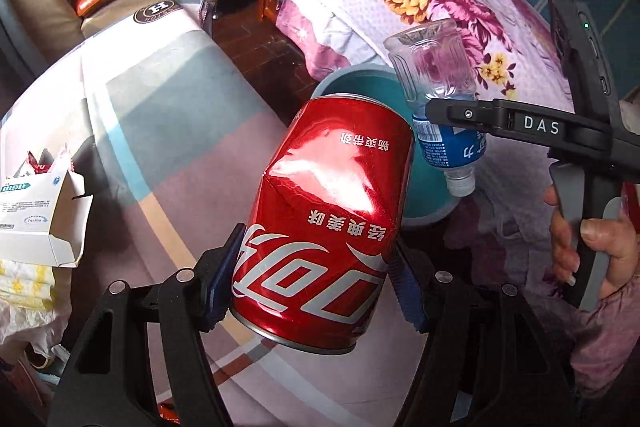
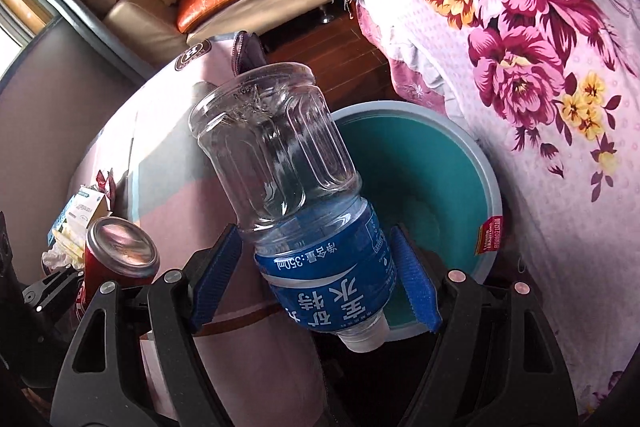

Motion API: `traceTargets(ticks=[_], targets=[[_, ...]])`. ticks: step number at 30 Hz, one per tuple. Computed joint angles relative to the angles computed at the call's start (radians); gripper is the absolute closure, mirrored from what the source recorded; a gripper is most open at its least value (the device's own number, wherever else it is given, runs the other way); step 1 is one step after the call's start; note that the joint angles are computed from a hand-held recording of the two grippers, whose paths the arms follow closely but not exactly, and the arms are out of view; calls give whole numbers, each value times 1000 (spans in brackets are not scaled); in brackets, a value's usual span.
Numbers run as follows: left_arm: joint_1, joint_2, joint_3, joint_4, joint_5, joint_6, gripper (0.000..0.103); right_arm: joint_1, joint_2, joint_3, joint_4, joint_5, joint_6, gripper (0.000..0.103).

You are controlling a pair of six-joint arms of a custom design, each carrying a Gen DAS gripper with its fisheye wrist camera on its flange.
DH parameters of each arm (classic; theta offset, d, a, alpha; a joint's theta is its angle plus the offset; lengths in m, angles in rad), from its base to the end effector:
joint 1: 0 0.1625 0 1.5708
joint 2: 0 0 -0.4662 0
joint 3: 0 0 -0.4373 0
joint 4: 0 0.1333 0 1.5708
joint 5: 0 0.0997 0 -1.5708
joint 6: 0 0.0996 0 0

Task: Collect trash
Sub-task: 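Carry bottle and can to the teal bin and open both grippers over it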

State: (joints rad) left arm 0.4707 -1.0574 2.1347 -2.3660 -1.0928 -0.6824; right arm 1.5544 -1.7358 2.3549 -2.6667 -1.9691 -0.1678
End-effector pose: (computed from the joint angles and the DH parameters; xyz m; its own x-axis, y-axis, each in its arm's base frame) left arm -0.3709 -0.3897 0.0708 -0.7638 0.3845 -0.5184 0.4823 0.8737 -0.0626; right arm 0.0879 -0.4118 0.3328 -0.9082 0.0420 0.4164 -0.1391 0.9081 -0.3949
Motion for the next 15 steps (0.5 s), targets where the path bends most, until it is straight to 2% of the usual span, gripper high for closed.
traceTargets(ticks=[9,15], targets=[[50,112,-63,-27,-27,49,35,-127,12,10,57,60,-24,30],[66,142,-85,-25,-25,60,35,-155,-7,18,67,94,-31,30]])
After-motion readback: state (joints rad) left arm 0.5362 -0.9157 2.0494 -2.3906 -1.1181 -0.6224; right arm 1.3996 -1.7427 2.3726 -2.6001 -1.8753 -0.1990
